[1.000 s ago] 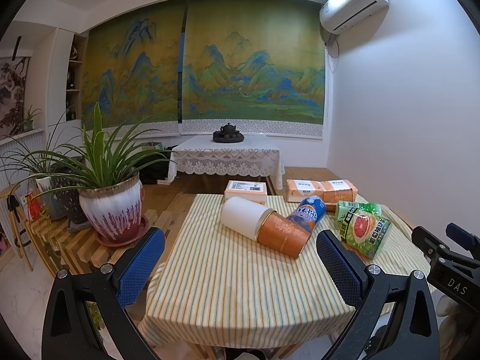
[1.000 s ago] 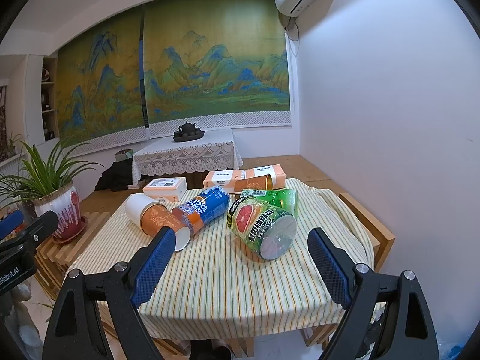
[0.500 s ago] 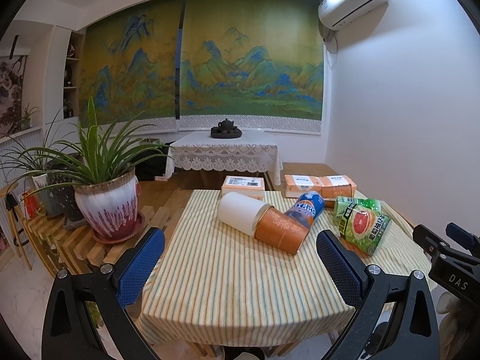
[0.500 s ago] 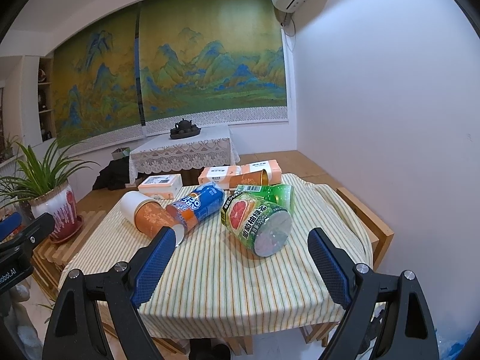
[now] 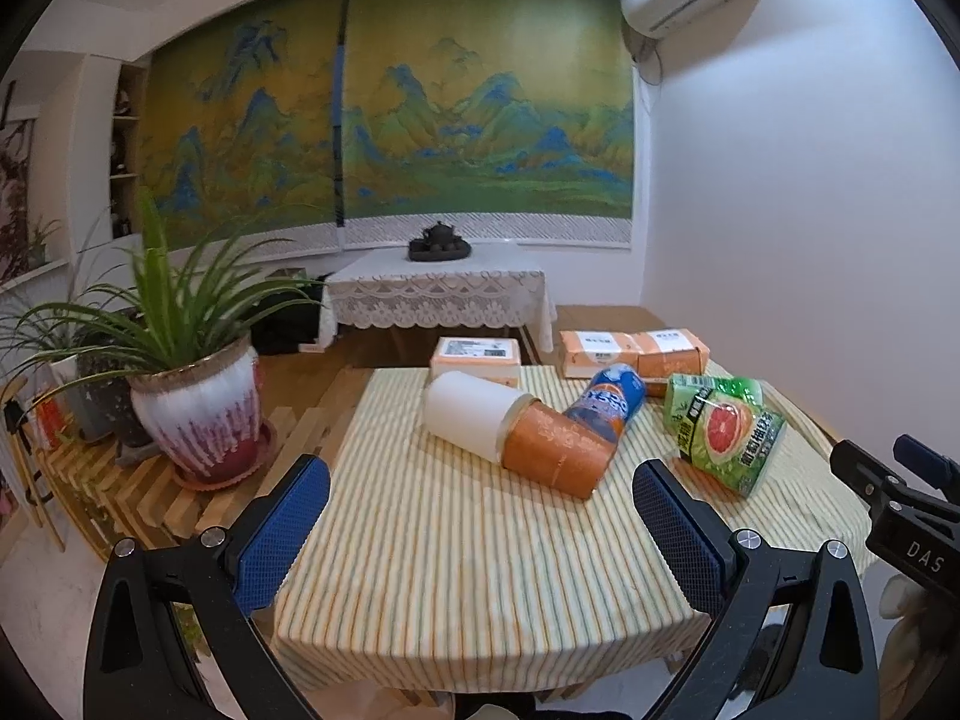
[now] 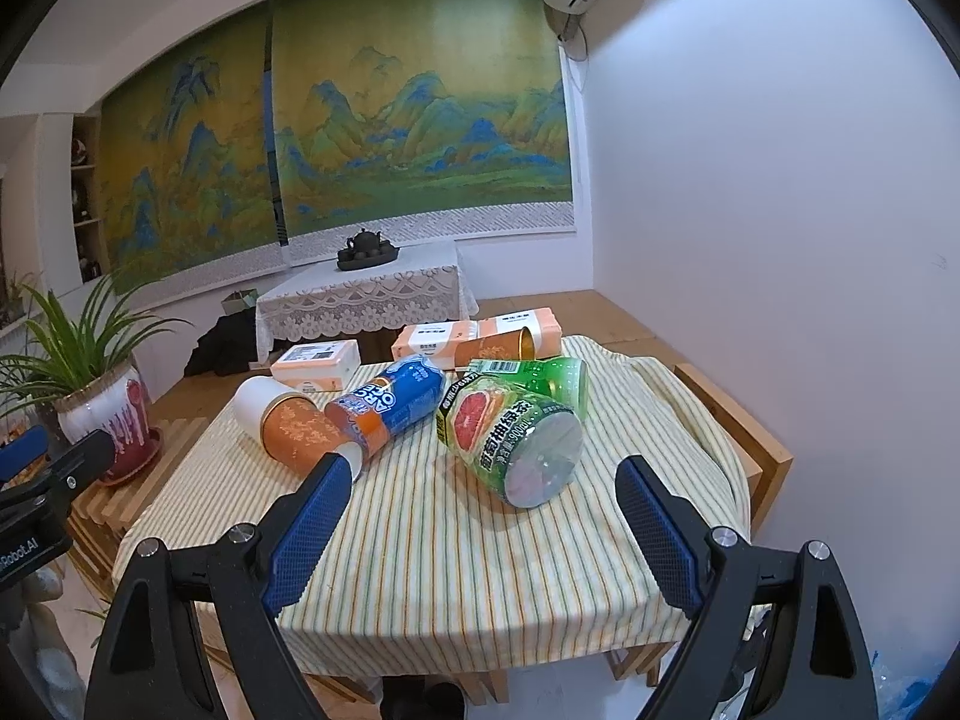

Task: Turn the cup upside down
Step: 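Move the left tool to the lying blue can and close around it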

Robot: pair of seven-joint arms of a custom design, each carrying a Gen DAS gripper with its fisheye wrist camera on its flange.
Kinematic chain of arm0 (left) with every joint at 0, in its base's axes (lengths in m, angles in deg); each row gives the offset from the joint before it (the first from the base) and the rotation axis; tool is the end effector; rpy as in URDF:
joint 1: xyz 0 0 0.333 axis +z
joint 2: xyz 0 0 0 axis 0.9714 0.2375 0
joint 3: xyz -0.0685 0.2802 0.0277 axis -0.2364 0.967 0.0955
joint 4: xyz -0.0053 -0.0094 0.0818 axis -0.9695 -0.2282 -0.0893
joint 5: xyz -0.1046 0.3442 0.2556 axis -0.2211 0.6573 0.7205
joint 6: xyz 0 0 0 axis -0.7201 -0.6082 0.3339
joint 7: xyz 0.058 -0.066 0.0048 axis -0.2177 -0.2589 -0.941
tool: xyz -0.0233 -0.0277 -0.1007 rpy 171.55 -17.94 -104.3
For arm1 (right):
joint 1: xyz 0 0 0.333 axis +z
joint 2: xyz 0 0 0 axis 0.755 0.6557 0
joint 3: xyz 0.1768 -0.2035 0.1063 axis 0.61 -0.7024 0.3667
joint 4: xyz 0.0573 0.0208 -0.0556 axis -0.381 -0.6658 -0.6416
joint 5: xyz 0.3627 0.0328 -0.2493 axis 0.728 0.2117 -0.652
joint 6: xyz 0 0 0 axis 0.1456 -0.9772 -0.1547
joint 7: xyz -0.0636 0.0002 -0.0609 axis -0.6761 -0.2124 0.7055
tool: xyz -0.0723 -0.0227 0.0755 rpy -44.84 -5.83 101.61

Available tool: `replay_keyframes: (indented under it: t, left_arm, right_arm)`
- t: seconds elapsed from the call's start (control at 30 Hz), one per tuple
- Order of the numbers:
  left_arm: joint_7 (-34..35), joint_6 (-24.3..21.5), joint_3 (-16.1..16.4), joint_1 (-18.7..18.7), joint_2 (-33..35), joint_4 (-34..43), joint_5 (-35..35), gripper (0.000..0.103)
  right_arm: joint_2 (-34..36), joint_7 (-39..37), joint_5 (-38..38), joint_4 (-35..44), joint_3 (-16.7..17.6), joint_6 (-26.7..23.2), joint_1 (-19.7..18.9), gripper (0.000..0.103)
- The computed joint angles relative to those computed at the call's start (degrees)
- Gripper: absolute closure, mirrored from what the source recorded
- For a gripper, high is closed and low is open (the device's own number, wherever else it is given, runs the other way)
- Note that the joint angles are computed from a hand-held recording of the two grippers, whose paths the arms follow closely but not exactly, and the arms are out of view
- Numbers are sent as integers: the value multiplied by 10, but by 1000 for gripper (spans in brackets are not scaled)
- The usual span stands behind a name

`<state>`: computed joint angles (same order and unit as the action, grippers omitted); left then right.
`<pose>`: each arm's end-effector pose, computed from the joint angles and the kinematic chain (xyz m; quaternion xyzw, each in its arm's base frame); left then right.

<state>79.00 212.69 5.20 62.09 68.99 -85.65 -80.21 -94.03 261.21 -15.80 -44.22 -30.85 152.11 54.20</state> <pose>0.5590 -0.0833 0.5695 -0.4961 0.6757 -0.4388 0.3237 0.4933 0.1870 0.5578 -0.4606 0.7085 -0.4146 0.3376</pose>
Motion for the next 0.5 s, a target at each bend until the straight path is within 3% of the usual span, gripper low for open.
replay_keyframes:
  t: [0.23, 0.5]
  left_arm:
    - [-34, -49, -32, 34, 49, 56, 64, 1]
    - [-84, -129, -76, 70, 157, 193, 169, 1]
  right_arm:
    - [-3, -3, 6, -7, -4, 3, -4, 16]
    - [-14, 3, 10, -23, -8, 9, -13, 16]
